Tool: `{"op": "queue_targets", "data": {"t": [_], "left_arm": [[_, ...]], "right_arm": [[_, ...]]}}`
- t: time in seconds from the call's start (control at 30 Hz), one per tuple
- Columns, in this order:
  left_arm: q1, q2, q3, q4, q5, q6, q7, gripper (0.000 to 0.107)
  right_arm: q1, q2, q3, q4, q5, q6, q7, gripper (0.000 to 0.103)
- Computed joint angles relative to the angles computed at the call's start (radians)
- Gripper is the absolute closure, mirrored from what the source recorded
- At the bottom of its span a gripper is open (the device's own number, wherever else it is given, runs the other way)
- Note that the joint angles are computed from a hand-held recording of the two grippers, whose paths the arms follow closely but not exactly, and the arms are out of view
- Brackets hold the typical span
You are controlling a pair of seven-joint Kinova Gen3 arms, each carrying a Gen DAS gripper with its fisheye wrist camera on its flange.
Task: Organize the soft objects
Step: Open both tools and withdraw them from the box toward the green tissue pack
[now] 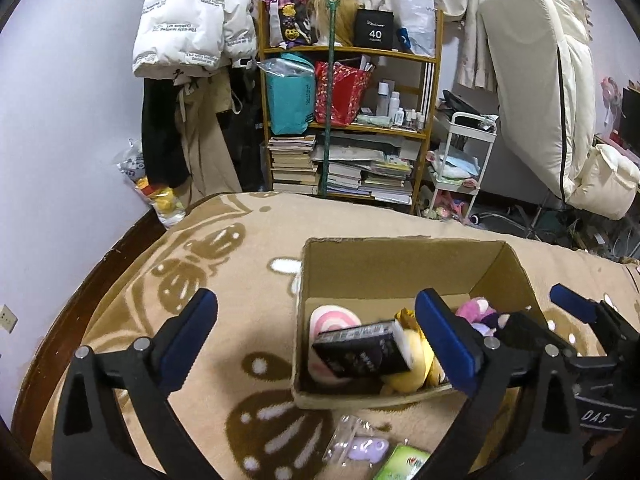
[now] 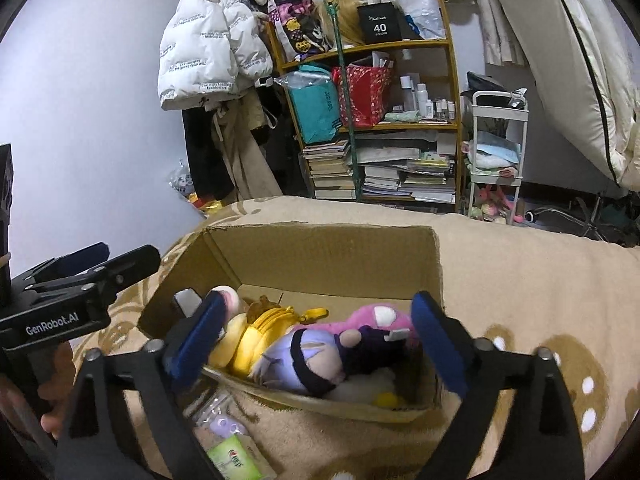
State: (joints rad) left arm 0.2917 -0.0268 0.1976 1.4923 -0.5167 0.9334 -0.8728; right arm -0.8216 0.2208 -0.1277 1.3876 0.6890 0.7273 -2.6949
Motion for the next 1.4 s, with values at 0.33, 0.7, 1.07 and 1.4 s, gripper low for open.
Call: {"op": "queue_targets", "data": {"t": [0.33, 0.7, 1.07, 1.4], "left_arm": [[0.005, -0.03, 0.027, -0.034, 0.012, 0.153, -0.086, 0.009], [0.022, -0.023, 0.031, -0.069, 0.065, 0.295, -0.148, 0.009], [0.014, -0.006, 0.005, -0.045, 0.157, 0.347, -0.19, 0.009], [0.0, 0.053, -0.026, -0.035, 0.217, 0.342, -0.236, 0.009]], "right_arm": [[-0.024, -0.038, -0.041, -0.005, 0.005, 0.087, 0.009, 0.0], [-0.048, -0.046, -0.084, -0.007, -0.052, 0.146, 0.079, 0.0], [-0.04, -0.023, -0.093, -0.018, -0.174, 0.179, 0.147, 0.0], [0.008, 0.041, -0.08, -0.041, -0.374, 0.181, 0.26, 0.0]]}}
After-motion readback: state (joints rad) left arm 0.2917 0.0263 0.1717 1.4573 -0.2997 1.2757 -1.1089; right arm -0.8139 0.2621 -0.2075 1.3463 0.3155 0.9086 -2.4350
